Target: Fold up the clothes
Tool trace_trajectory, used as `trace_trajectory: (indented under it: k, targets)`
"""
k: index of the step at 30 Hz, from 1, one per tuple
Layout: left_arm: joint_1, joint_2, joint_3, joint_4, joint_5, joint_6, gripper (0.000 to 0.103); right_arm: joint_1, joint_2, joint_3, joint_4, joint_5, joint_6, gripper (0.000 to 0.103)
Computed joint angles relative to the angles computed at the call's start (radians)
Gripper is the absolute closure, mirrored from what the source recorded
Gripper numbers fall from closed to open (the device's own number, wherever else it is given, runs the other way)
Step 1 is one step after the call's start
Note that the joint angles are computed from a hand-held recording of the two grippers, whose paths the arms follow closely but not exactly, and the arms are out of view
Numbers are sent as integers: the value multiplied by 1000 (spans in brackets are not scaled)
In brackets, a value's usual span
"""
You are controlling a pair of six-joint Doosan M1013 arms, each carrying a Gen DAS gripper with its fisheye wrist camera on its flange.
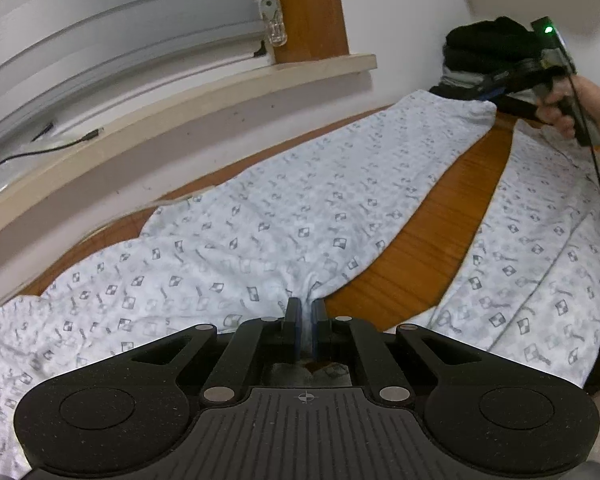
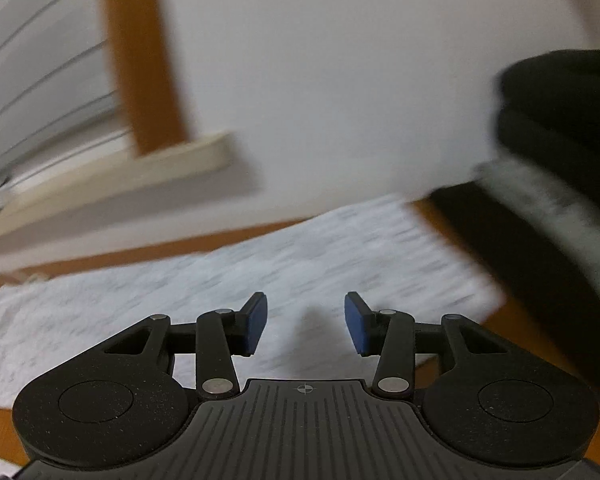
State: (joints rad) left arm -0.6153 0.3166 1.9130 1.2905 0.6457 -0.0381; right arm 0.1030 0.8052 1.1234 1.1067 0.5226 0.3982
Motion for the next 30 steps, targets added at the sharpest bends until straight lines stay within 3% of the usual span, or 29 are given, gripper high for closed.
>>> trace_trajectory:
  k: [4, 7, 15, 17, 18, 19, 21, 24, 27, 29, 30]
  targets:
    - [6, -1, 14, 39, -15, -84, 98, -24, 57, -130, -225, 13, 182, 59]
    - [10, 0, 20, 60, -24, -134, 97, -28, 119, -246, -375, 74, 337, 59]
    - [13, -1, 35, 124, -36, -250, 97, -25, 213, -420, -433, 250, 438, 59]
    - [15, -1, 38, 138, -40, -275, 97, -18, 217, -436, -483, 277, 446, 69]
    - [15, -1, 38, 139, -39, -276, 97, -16, 213, -430, -490, 273, 436, 87]
    - [15, 0, 37, 140, -37, -276, 97, -16, 203, -414, -486, 258, 417, 100]
    - [13, 2, 36, 139, -32, -272, 97, -25, 173, -363, -407, 217, 344, 101]
    - [13, 2, 36, 140, -31, -271, 97, -52, 111, -254, -178, 145, 165, 101]
    - [12, 3, 36, 144, -27, -269, 97, -78, 60, -159, 28, 123, 4, 101]
    - [10, 4, 36, 143, -21, -261, 97, -89, 37, -113, 55, 114, -21, 101]
    - [9, 4, 36, 143, -18, -257, 97, -87, 35, -102, -10, 94, 18, 101]
